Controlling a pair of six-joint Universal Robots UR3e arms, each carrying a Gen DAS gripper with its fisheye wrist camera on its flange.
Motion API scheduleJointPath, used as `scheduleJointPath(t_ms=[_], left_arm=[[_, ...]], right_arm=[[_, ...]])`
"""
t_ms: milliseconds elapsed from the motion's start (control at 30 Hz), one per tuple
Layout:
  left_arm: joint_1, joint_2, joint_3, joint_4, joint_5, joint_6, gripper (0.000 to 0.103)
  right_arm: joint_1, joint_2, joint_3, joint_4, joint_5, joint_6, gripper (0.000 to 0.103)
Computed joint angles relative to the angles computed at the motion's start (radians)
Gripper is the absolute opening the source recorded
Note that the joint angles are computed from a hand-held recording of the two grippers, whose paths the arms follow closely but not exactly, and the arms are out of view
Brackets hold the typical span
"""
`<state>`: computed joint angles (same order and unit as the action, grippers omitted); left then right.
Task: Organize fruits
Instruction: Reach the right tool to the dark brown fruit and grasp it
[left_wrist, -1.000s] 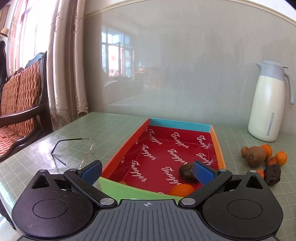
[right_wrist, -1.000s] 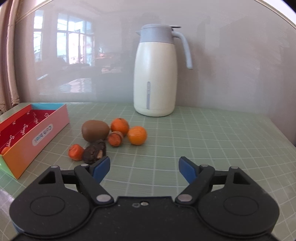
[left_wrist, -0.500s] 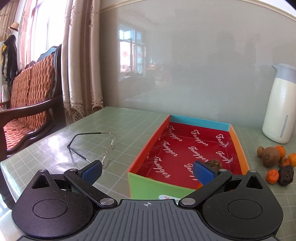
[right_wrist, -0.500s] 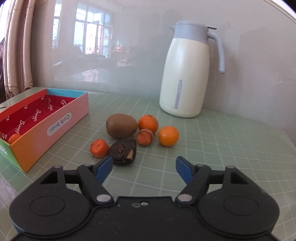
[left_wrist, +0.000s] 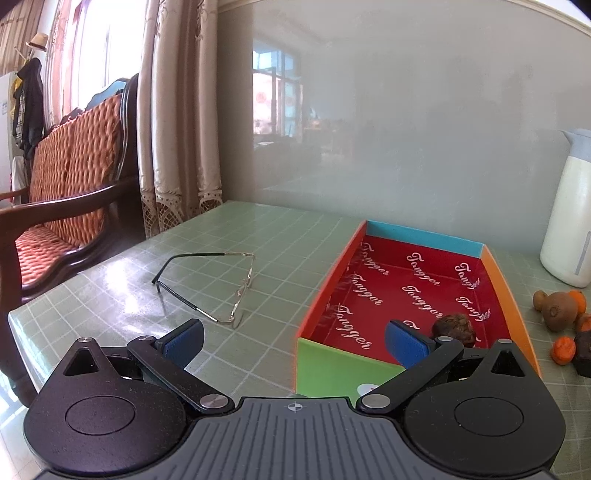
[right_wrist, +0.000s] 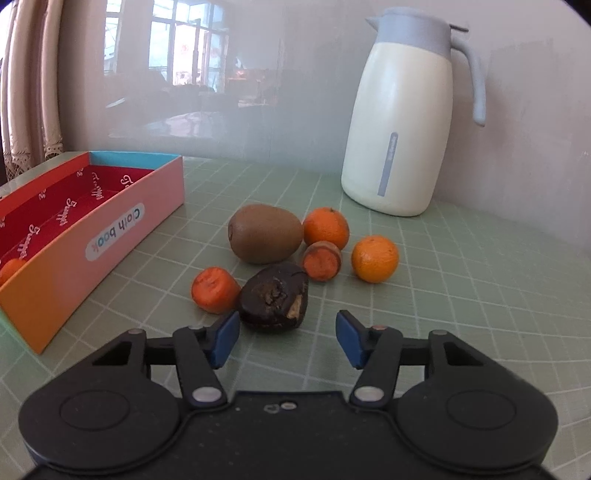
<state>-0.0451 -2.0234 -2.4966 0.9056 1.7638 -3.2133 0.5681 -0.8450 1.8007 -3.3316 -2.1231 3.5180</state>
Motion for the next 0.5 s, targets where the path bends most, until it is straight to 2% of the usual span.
scheduleJointPath(t_ms=[233, 267, 300, 500], left_arm=[[0.04, 0.009, -0.021, 0.006, -0.023, 0.013, 0.103], [0.051, 0.012, -0.027, 0.007, -0.032, 0.011, 0.103], [0.059, 0.015, -0.032, 0.01, -0.04, 0.008, 0.103], [0.064, 0.017, -0.038, 0.017, -0.049, 0.005, 0.103]], right_arm=[[-0.023, 0.034, -0.065, 0.029, 0.031, 0.002, 0.054], [-0.025, 0.032, -0.064, 0.028, 0.04, 0.001, 0.052], [-0.028, 0.027, -0.062, 0.028, 0.05, -0.003, 0.043], [-0.013, 0.017, -0.056, 0.01, 0.019, -0.004, 0.042]])
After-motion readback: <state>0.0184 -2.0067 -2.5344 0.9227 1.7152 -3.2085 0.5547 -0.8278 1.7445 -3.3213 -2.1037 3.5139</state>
